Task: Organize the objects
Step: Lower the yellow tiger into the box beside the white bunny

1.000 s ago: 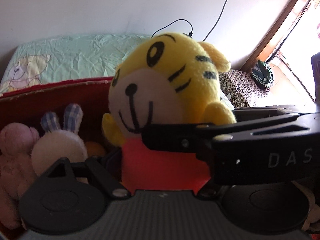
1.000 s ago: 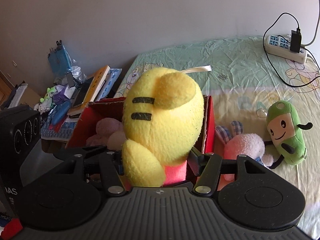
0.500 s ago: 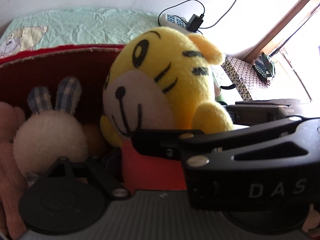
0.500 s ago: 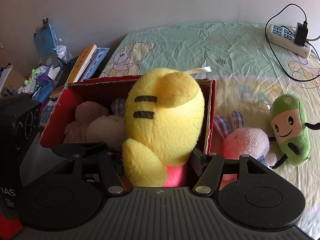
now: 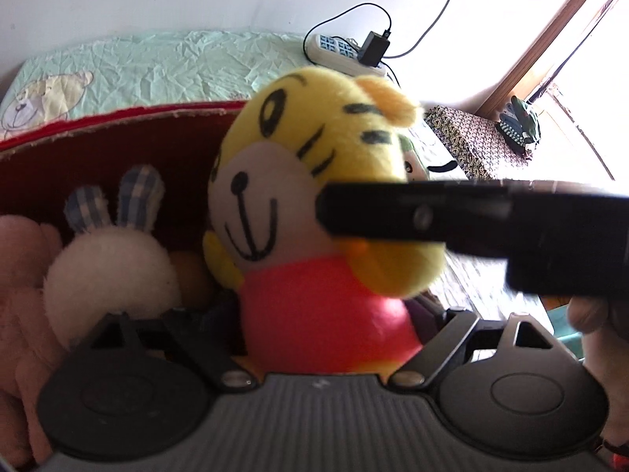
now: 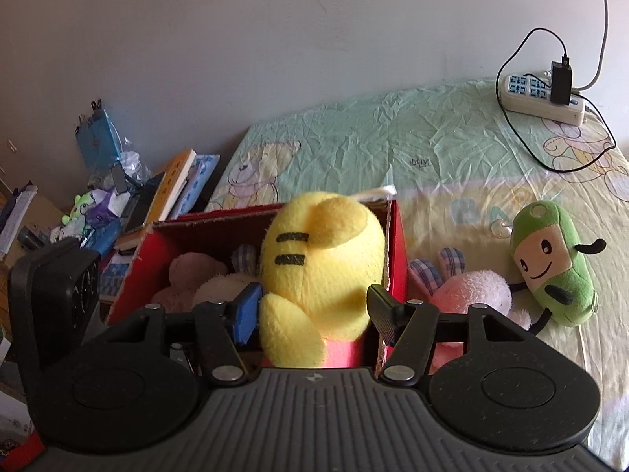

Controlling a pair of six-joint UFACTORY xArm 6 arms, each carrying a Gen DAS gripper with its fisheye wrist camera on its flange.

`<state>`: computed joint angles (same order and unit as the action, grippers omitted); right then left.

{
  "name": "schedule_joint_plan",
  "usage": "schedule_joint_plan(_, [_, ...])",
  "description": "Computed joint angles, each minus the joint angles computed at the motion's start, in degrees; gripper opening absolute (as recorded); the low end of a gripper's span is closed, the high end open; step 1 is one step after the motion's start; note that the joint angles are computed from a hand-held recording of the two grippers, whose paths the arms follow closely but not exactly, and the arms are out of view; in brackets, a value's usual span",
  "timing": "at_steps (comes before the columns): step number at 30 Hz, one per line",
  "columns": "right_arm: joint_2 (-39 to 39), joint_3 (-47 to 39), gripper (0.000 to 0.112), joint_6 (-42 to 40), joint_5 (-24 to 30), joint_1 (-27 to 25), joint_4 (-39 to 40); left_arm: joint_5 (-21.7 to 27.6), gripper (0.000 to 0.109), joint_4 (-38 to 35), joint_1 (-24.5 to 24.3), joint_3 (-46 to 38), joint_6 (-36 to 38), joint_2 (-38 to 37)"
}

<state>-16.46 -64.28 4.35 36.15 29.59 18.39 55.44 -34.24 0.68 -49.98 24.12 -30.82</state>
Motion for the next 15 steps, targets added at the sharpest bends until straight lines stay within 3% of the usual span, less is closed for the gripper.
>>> schedule_joint_plan(3, [-0.5,1.0,0.044,-1.0,-2.8,0.2,1.5,0.2,0.088,-0.1,0.3,1.1,0.7,-2.2])
schedule_joint_plan(6, [0.4,1.1,0.039,-0.8,-3.7,0.5,1.6,1.1,0.088,-0.6,0.4,1.4,1.6,-3.1])
schedule_joint_plan(11, [1.7,1.4,0.037,2.0,-5.3,0.8,-1.9,-1.5,0.088,2.7,-2.8,1.3,-0.8,-2.0])
schedule_joint_plan(15, [2.8,1.3,0.037,2.4,-6.1,0.9,-4.4,-1.4,0.088,1.9,-2.4,0.4,-1.0,-0.4])
